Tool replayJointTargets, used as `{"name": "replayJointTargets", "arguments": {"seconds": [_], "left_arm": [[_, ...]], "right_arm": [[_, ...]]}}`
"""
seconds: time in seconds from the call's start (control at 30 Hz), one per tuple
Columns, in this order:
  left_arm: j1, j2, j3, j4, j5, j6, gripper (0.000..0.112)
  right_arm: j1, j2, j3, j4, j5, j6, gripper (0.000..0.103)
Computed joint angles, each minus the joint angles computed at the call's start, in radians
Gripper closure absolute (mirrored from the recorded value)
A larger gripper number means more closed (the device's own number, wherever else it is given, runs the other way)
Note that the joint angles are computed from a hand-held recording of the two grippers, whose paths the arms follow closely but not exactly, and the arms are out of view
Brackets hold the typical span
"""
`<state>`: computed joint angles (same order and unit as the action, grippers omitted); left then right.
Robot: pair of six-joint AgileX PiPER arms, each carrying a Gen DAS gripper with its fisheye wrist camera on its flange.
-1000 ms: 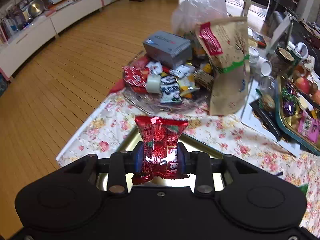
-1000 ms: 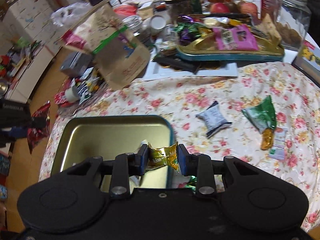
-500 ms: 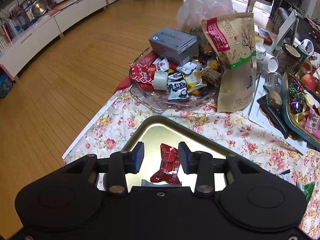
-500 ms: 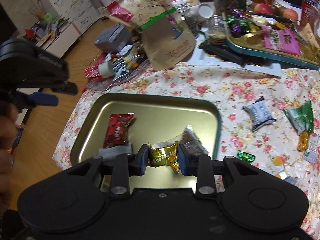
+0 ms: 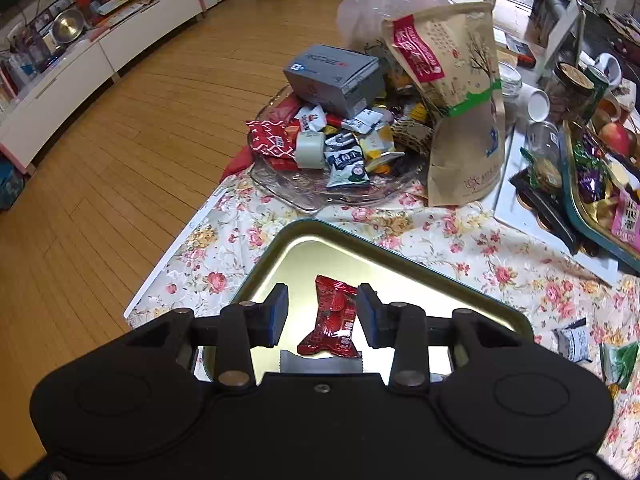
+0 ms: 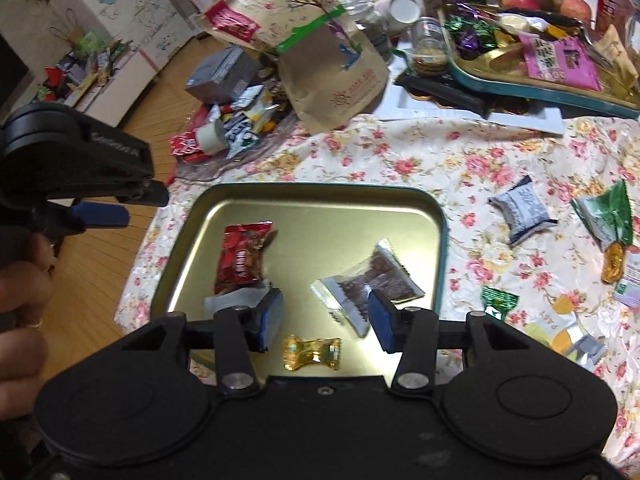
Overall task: Organize snacks
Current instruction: 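Withdraw both open tools from the tray back over the tablecloth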
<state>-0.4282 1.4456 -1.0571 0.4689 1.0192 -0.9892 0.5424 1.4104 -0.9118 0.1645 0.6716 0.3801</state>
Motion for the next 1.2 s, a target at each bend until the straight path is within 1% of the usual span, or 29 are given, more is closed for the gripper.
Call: {"name": "replayJointTargets", "arguments": {"seconds": [0.1,0.2,0.43,0.93,1.2], "left_arm": [[-0.018,0.005,0.002,0.008,0.004,-0.003,0.064],[-0.034,0.01,0.003,0.021,0.012,-0.009,0.064],[-0.028,0.016,0.004,-0.027,-0.002,0.034,0.064],[-0.058,0.056,-0.017,-0.044,0.027,0.058,0.064],[-0.088,0.071,-0.038,-0.075,0.026,0.077,0.064]], "right_arm": [[0.001,0.009,-0.004,-0.034,0.014,0.024,0.053],[-0.001,0.014,-0.006,-0.031,0.023,0.015,0.053],[0.01,0.026,-0.012,-0.054,0.033,0.024,0.053],[0.005,0.045,-0.02,-0.093,0.066,0.045,0.053],[-0.02,0.035,-0.004,-0.116,0.078,0.045,0.053]]}}
